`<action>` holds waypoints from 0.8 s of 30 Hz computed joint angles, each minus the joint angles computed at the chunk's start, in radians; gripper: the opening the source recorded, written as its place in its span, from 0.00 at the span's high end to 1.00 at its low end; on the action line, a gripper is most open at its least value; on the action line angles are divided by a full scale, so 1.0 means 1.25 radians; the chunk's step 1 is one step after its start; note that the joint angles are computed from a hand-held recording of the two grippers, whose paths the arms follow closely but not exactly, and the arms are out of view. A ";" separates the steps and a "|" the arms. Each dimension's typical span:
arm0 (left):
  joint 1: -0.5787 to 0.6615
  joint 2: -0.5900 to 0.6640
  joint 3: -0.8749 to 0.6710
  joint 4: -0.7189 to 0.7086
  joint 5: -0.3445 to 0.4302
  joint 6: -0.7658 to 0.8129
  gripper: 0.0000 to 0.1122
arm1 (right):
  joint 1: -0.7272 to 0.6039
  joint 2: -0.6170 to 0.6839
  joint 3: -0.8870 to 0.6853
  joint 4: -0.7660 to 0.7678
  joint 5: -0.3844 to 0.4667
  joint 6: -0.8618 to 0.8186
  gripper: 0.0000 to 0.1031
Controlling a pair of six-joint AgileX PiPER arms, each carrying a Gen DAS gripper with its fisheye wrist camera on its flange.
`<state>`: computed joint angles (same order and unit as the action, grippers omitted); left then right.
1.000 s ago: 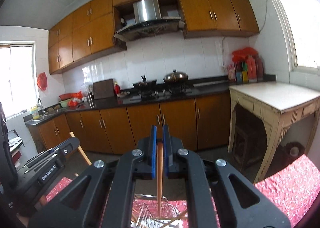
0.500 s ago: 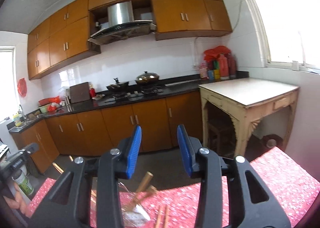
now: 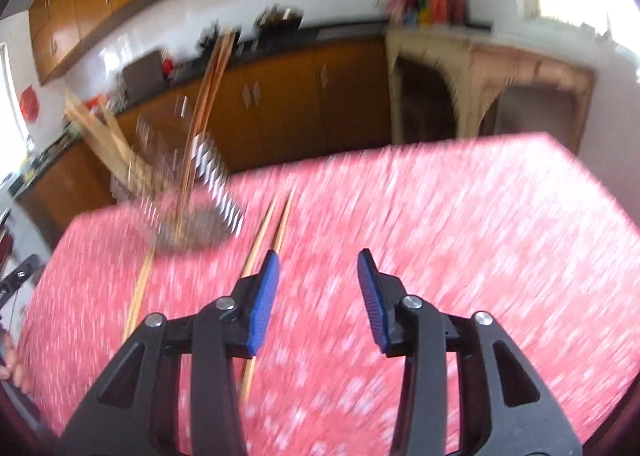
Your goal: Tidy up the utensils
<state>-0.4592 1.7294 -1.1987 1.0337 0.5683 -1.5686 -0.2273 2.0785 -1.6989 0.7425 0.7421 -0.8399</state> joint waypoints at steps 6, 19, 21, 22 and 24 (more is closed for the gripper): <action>-0.017 0.040 0.029 -0.032 -0.048 0.012 0.56 | 0.047 0.022 0.059 -0.023 0.005 -0.022 0.70; -0.052 0.139 -0.078 -0.201 -0.029 0.212 0.56 | 0.088 0.062 0.034 -0.190 -0.111 0.129 0.92; -0.053 0.157 -0.102 -0.243 -0.024 0.264 0.56 | 0.074 0.081 0.002 -0.209 -0.107 0.170 0.92; -0.057 0.167 -0.115 -0.262 -0.016 0.287 0.57 | 0.068 0.088 -0.009 -0.202 -0.097 0.168 0.92; -0.061 0.180 -0.130 -0.285 -0.008 0.319 0.62 | 0.057 0.091 -0.006 -0.187 -0.096 0.144 0.92</action>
